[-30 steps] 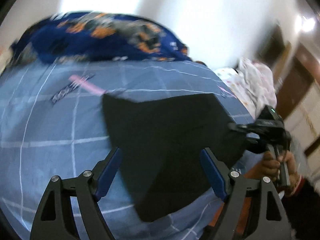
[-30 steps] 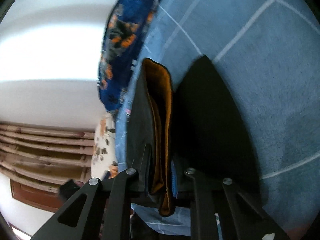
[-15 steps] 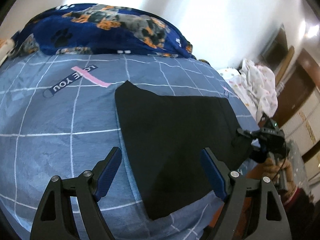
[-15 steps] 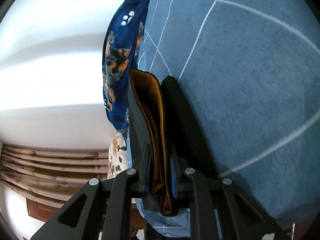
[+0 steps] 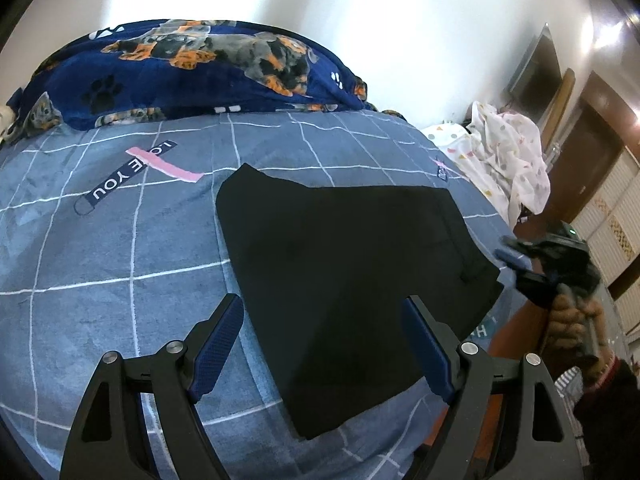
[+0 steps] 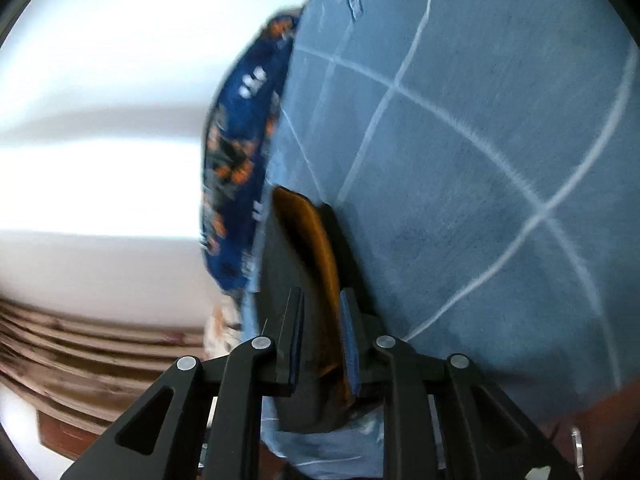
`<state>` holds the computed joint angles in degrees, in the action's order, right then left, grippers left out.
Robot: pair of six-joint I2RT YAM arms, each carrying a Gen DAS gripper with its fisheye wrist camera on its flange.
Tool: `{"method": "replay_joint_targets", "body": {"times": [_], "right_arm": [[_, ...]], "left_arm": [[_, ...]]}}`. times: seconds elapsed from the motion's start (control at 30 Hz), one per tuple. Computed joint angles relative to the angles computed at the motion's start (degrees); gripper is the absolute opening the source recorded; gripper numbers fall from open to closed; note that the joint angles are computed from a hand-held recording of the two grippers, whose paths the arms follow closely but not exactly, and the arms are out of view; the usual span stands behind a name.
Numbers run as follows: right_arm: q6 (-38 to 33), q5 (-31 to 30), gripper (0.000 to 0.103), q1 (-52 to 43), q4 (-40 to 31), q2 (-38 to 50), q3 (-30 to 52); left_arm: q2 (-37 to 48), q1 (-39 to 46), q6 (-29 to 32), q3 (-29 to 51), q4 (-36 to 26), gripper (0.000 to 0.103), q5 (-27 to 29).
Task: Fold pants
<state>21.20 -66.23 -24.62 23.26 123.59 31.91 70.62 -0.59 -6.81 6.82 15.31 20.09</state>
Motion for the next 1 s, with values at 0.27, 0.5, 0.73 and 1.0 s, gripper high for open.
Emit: {"method": "replay_joint_targets", "body": {"times": [0.27, 0.5, 0.73, 1.0], "right_arm": [[-18.7, -7.2, 0.025, -0.3, -24.7, -1.9, -1.0], [-7.7, -1.8, 0.029, 0.7, -16.1, -0.9, -1.4], [3.8, 2.7, 0.011, 4.9, -5.9, -3.0, -2.0], [2.6, -0.9, 0.01, 3.0, -5.3, -16.2, -10.1]], "left_arm": [[4.7, 0.0, -1.2, 0.4, 2.7, 0.081, 1.5], [2.7, 0.3, 0.1, -0.4, 1.2, 0.081, 1.3], [6.6, 0.1, -0.9, 0.1, 2.5, 0.081, 1.7], [4.1, 2.5, -0.4, 0.7, 0.0, 0.081, 2.9]]}}
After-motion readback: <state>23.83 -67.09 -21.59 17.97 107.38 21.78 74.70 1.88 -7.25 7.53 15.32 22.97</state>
